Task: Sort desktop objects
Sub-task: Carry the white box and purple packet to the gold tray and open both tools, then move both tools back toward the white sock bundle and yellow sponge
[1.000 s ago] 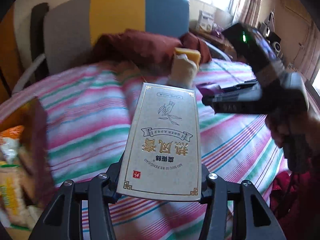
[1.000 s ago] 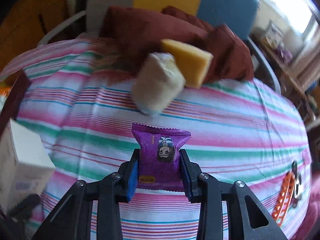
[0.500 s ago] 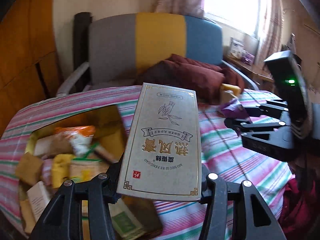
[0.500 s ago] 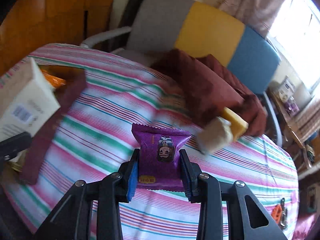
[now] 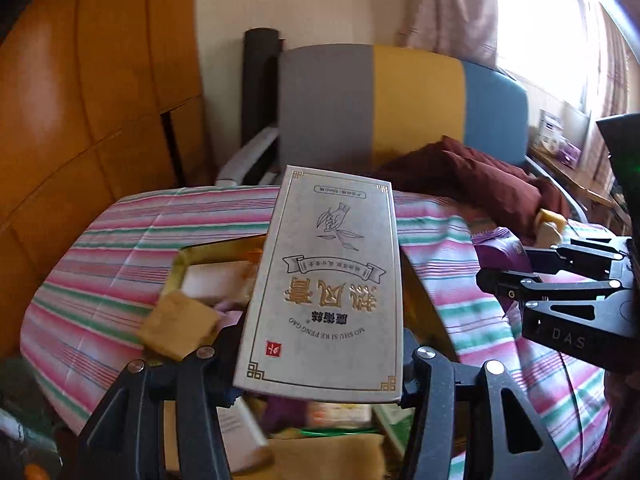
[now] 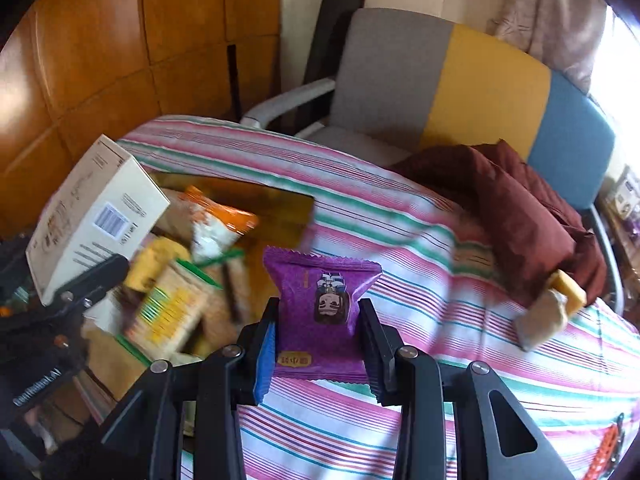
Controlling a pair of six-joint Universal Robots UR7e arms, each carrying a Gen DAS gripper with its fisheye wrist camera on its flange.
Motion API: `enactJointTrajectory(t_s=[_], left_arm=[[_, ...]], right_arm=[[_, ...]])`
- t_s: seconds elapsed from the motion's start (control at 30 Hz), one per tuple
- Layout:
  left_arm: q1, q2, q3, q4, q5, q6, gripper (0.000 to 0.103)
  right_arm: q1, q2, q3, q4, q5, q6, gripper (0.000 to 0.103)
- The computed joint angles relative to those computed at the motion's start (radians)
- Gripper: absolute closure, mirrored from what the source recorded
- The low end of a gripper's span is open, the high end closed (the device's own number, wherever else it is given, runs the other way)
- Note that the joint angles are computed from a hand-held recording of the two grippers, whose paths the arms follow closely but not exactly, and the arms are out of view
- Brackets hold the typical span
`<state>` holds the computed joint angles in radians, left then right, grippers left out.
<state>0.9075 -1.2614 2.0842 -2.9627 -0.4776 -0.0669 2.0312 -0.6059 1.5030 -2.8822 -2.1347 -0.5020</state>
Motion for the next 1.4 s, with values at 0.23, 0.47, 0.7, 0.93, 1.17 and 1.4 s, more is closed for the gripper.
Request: enactJointTrajectory(t_s=[0.23, 0.47, 0.7, 0.93, 1.17, 1.4], left_arm=[[0.044, -0.023, -0.007, -0.026, 0.014, -0.007, 0.049], [0.084, -0.03, -0.019, 0.007, 0.012, -0.05, 0.049], [0.106, -0.05, -0.02, 0.082, -0.028, -0.139, 0.043], [0.088, -0.058, 0.002, 0.041, -0.006, -0.132, 0.04], [0.04, -0.066, 0.021, 0.008, 0.03, -0.096, 0.038], [-0.006, -0.062, 0.023, -0.003, 0.036, -0.064, 0.038]], right_arm=[[0.029, 0.059, -0.072, 0.064, 0.039, 0.061, 0.066], [0.035, 0.099, -0.137, 0.143, 0.077, 0.127, 0.064], [0.033, 0.115, -0.155, 0.185, 0.111, 0.163, 0.051], [0.023, 0.093, -0.117, 0.178, 0.105, 0.169, 0.05], [0.003, 0.042, -0.057, 0.138, 0.091, 0.175, 0.044], [-0.029, -0.019, -0.009, 0.105, 0.056, 0.183, 0.039]])
